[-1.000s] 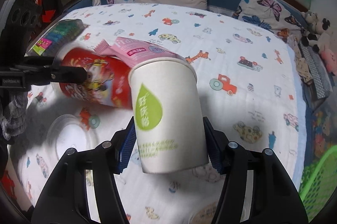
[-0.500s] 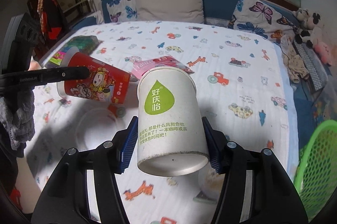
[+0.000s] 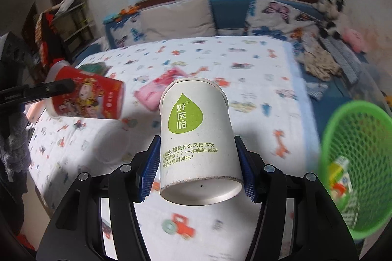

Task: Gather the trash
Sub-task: 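Grasp the red can with the left tool while the right tool grasps the white paper cup, then carry both items to the basket and release the paper cup from the right tool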

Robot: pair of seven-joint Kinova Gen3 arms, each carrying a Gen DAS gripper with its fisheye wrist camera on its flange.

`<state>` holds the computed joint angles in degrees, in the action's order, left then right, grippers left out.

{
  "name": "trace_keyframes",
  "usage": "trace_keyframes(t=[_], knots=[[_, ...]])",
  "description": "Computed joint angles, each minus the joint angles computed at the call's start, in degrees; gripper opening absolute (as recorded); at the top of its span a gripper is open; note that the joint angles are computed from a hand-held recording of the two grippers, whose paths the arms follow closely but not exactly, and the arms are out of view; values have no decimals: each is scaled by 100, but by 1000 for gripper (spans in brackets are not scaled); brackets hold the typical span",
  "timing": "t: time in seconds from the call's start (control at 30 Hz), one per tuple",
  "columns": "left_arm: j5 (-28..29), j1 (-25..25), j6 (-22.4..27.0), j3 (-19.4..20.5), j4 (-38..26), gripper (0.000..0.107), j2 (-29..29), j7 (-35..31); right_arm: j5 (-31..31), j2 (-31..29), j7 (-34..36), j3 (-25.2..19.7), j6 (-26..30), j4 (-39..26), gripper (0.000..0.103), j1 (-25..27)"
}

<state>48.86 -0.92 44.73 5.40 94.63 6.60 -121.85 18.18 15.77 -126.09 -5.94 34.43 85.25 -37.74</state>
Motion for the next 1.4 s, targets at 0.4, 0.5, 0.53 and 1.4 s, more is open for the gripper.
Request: trace_keyframes(t=[0.4,0.5,0.53,1.4], knots=[[-793,876,-136,554,-1028,6,708,904,748,-964,-1352,175,-230,1327,59,705],[-1080,1123,-158,694,-1431,6,978,1181,982,-1112,-1663,136,-221,1588,59,891],[-1185,1205,-176,731,-1538,6,1054,1268,939,-1167,-1686,111,-278,1696,59,1036],[-1678,2056,169,1430,-3386,6,2701,1823,-28,-1450,-684,35,-512,2283,59,2192]])
